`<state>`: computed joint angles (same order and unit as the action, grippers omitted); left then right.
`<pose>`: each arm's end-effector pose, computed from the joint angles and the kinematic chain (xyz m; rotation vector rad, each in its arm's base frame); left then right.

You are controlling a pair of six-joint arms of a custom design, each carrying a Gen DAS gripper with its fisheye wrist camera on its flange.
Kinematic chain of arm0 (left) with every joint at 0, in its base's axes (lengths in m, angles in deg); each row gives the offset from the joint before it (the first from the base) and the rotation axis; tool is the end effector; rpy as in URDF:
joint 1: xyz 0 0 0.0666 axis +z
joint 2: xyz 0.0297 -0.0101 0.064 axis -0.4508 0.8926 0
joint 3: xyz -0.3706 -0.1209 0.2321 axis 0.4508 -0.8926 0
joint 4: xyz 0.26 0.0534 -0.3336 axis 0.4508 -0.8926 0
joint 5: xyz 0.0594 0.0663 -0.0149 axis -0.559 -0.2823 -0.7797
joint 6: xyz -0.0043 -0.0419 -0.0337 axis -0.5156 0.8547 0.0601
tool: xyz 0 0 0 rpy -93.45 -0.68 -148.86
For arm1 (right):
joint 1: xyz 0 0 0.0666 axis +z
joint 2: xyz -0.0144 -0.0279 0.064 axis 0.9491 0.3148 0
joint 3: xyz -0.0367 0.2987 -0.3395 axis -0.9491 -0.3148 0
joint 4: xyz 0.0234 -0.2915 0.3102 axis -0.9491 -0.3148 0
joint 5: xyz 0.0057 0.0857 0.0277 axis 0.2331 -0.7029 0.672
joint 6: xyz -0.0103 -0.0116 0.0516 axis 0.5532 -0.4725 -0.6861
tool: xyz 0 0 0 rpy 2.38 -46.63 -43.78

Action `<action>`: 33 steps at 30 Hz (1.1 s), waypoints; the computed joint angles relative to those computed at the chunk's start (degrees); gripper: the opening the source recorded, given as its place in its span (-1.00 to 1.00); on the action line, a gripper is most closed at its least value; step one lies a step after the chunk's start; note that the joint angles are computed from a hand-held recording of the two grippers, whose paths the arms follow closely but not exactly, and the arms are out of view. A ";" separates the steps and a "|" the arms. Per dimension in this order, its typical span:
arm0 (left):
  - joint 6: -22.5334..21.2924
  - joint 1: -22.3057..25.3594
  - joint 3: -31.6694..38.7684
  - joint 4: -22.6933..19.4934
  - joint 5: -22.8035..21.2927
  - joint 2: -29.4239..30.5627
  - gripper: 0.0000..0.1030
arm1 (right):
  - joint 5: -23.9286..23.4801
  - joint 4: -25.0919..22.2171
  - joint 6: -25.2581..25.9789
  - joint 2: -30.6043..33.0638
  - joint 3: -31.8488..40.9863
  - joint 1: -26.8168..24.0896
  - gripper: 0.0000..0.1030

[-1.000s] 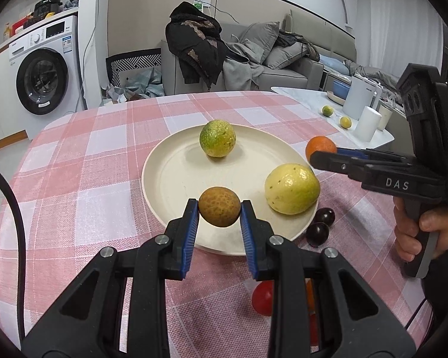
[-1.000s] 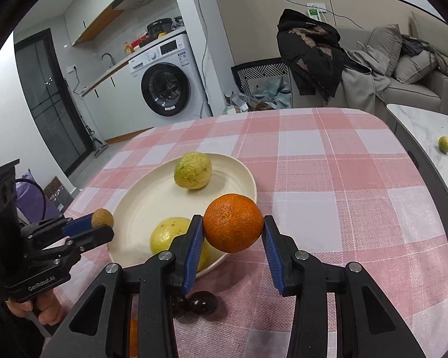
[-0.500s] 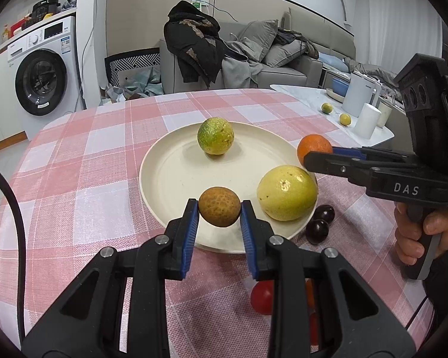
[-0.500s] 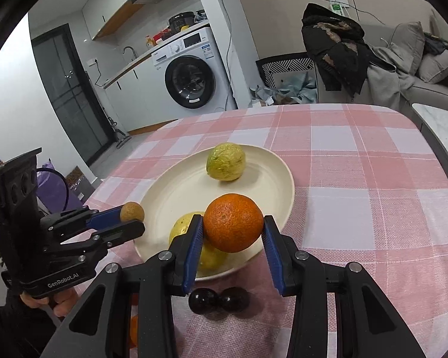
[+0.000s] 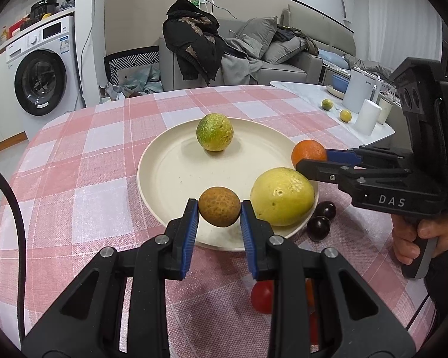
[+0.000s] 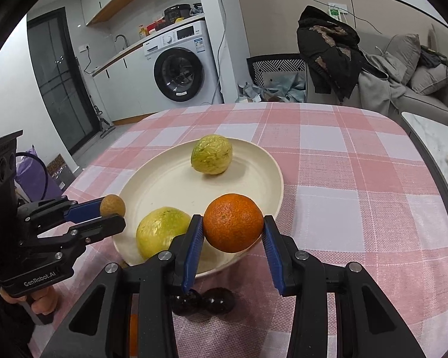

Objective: Organize fruits
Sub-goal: 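Lift and carry the brown fruit with the left tool while the right tool carries the orange over the plate, then open the left tool onto the plate while the right tool releases the orange there, then withdraw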

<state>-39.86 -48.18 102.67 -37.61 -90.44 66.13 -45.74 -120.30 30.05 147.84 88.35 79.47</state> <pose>0.5288 -0.2036 0.3911 0.1270 2.2654 -0.1935 0.5671 0.0918 0.4091 -0.5493 2.2982 0.4772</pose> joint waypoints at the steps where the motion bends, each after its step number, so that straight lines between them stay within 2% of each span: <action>1: -0.01 -0.06 -0.02 -0.07 -0.11 -0.01 -0.51 | -0.16 -0.21 0.20 0.04 0.03 0.06 -0.22; 10: 0.16 -0.08 -0.26 -0.09 -0.80 -0.22 -0.51 | -0.15 -0.26 0.40 -0.19 -0.23 0.22 -0.21; 14: 0.28 0.15 -1.10 1.01 -0.57 -1.32 -0.45 | -0.31 2.05 -0.45 -0.86 -1.14 0.05 0.01; 17: 0.32 0.13 -1.92 1.75 -1.93 -2.13 -0.12 | 0.64 3.55 -0.31 -1.68 -1.99 -0.04 0.08; 19: 0.44 0.10 -2.72 2.32 -3.04 -2.96 0.32 | 1.13 4.08 0.01 -2.13 -2.47 -0.21 0.32; 20: 0.73 0.08 -3.16 2.64 -3.59 -3.47 0.42 | 1.19 3.98 0.33 -2.31 -2.61 -0.40 0.56; 21: 0.98 0.09 -3.52 2.94 -3.76 -3.90 0.59 | 1.30 3.80 0.70 -2.49 -2.70 -0.54 0.69; 23: 1.51 0.15 -4.10 3.15 -3.76 -4.83 0.64 | 1.71 4.07 1.37 -3.13 -3.18 -0.87 0.72; 24: 1.58 0.14 -4.32 3.00 -3.80 -5.27 0.69 | 2.06 3.79 1.75 -3.37 -3.21 -1.01 0.83; 26: 1.77 -0.13 -4.70 2.76 -4.48 -6.05 0.89 | 1.88 2.93 2.18 -3.79 -3.20 -1.35 0.99; 27: 1.86 -0.32 -5.06 2.88 -5.05 -6.54 0.99 | 1.49 2.90 2.11 -4.00 -3.31 -1.58 1.00; 33: 2.79 -1.09 -7.17 2.97 -5.41 -9.34 0.99 | -1.32 0.37 3.29 -5.45 -3.71 -2.56 1.00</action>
